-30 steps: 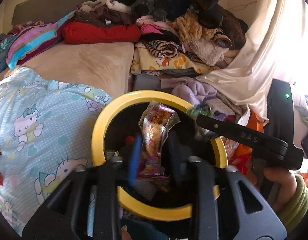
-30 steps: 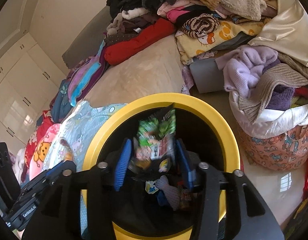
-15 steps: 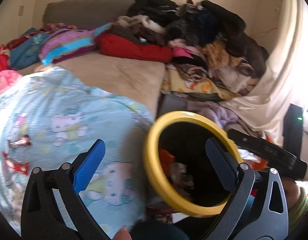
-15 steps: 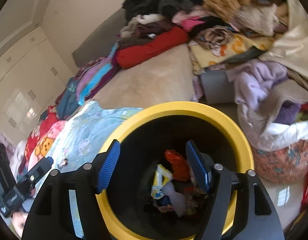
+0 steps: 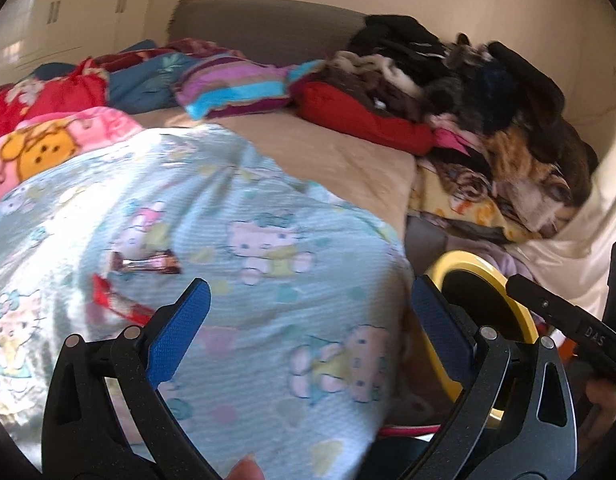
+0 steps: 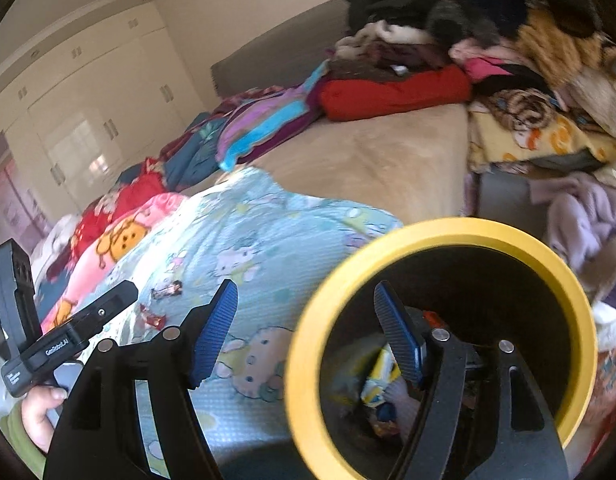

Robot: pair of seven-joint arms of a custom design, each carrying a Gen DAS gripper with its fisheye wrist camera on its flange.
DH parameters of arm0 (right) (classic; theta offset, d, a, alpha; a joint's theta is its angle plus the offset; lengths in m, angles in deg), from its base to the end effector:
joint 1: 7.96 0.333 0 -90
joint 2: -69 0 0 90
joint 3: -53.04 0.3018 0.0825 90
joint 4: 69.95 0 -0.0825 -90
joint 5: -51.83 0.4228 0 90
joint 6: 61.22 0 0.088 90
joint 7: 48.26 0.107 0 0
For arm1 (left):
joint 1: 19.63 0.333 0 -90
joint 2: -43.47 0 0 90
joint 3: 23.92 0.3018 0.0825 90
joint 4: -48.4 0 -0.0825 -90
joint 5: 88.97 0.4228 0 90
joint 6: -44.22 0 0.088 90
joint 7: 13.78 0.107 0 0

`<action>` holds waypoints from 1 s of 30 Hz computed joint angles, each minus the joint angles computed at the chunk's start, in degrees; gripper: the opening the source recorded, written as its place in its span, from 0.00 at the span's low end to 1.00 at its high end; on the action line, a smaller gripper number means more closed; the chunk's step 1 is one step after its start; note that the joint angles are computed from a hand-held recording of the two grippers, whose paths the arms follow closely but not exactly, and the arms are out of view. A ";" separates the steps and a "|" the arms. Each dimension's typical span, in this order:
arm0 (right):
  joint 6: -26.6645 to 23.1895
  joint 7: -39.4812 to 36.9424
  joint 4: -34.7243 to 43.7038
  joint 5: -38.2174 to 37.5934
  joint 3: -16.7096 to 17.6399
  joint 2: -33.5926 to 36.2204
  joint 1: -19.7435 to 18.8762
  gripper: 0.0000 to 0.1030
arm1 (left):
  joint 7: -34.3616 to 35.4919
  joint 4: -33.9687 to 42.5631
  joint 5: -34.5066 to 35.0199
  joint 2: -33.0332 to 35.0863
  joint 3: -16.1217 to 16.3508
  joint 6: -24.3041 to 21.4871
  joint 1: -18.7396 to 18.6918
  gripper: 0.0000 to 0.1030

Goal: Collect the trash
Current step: 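Move both tools back over the last wrappers on the blanket, then grasp the red candy bar wrapper with the left gripper while the right gripper grasps the brown chocolate wrapper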

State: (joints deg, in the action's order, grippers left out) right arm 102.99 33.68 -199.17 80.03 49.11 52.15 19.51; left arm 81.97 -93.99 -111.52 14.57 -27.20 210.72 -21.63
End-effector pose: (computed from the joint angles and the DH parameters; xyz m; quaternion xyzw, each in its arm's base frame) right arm 0.5159 0.1930 0.5572 -0.6702 0.5863 -0.1189 0.4393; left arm 0.4835 -0.0238 0.5461 -0.6722 0.5849 -0.3892 0.2334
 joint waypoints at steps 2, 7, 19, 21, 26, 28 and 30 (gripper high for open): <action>-1.02 -1.63 2.78 0.94 -0.10 2.40 1.20 0.67 | -1.34 -0.79 1.12 -0.50 -0.56 0.36 2.17 0.89; -3.05 -5.84 9.57 2.13 2.81 8.60 0.76 0.67 | -8.11 -2.34 5.94 -1.14 -3.53 0.65 9.65 0.89; -15.35 -14.58 34.79 2.16 13.51 29.65 -3.58 0.66 | -10.00 -3.09 1.51 0.78 4.27 -1.14 8.84 0.65; -16.96 -13.92 38.91 -0.22 15.06 33.32 -3.90 0.63 | -9.11 -2.67 -0.67 1.65 5.57 -1.76 8.19 0.58; -22.81 -10.39 49.33 -5.48 17.11 41.74 -4.02 0.58 | -6.26 -0.40 -6.69 4.95 8.00 -4.62 6.68 0.50; -24.40 -9.46 52.04 -6.23 17.76 43.84 -4.22 0.58 | -5.77 0.77 -8.82 6.65 8.15 -5.81 6.76 0.49; -26.09 -8.42 55.12 -7.36 18.02 46.25 -3.98 0.57 | -5.41 1.92 -10.75 8.41 8.17 -6.92 7.01 0.42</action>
State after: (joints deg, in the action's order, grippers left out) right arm 76.91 25.26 -144.05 72.67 67.13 98.39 15.54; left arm 76.56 -92.06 -122.27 22.97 -19.03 203.81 -14.62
